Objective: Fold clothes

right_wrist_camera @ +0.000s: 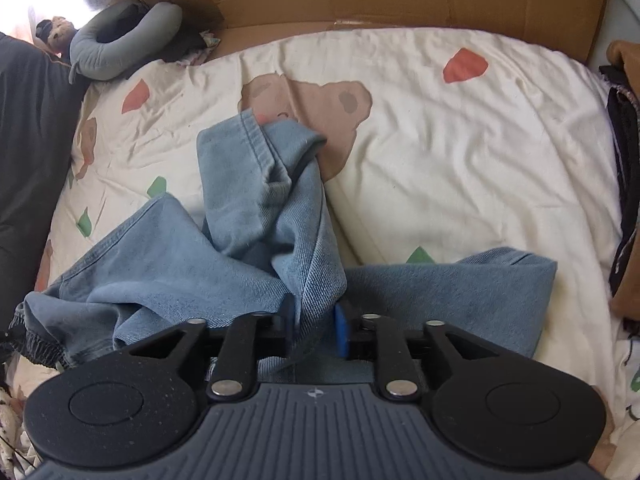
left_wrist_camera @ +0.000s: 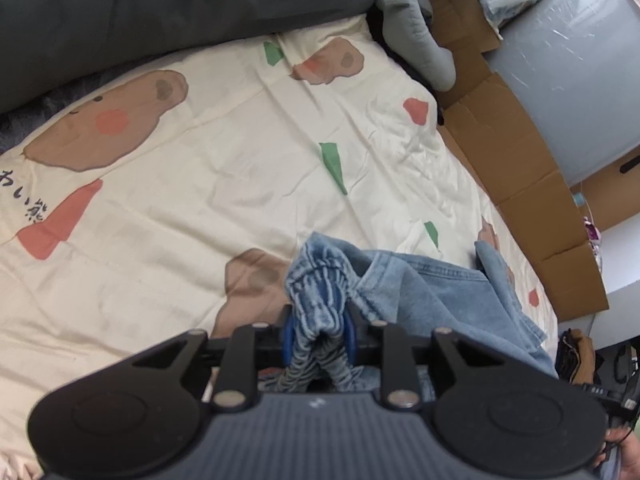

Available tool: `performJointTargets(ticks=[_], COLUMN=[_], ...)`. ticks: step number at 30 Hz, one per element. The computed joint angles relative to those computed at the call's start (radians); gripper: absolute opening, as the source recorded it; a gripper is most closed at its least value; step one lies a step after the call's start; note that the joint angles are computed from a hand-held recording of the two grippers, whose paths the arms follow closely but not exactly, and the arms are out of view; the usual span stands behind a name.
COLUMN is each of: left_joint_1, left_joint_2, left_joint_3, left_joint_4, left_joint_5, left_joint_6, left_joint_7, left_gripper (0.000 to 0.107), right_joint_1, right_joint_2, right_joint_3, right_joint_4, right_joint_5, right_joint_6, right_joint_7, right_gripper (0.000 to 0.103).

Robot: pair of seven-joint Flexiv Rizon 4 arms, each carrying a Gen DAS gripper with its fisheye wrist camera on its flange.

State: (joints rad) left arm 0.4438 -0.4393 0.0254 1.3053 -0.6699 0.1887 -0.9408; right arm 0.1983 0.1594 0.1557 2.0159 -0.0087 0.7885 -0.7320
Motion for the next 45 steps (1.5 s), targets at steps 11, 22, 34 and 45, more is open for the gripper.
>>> performJointTargets(ticks=[11,22,34,45], left_joint_1=[-0.012,-0.02,-0.039,-0.053], left_joint_2=[0.054,0.075,0.071,0.083], left_joint_3=[0.025,0.042,0.042,0.049], left_joint_4=[0.055,0.097,0.087,0.097], left_joint_5=[0.038,0.047,0.088,0.128], left_joint_6=[-0.006,0.001,0.021,0.041], left_joint_7=[0.016,-0.003,-0.039,-0.037], left_gripper=[0.027,0.028,0.028,0.028], right_joint_1=[-0.023,-0.03,-0.048,-0.136], right_joint_2=[-0.105,-0.276,-0.256,-0.144], right_joint_3=[-0.036,-0.028,-0.027,-0.094], right_joint_4=[-0.023,-0.164,-0.146,-0.071], right_joint_5=[-0.03,0.095,0.11,-0.146], right_joint_6=[0.245,0.194,0.221,0.231], right_joint_7=[-0.098,-0.268,-0.358,-0.235], right_gripper=[0.062,0.062,0.012,0.012])
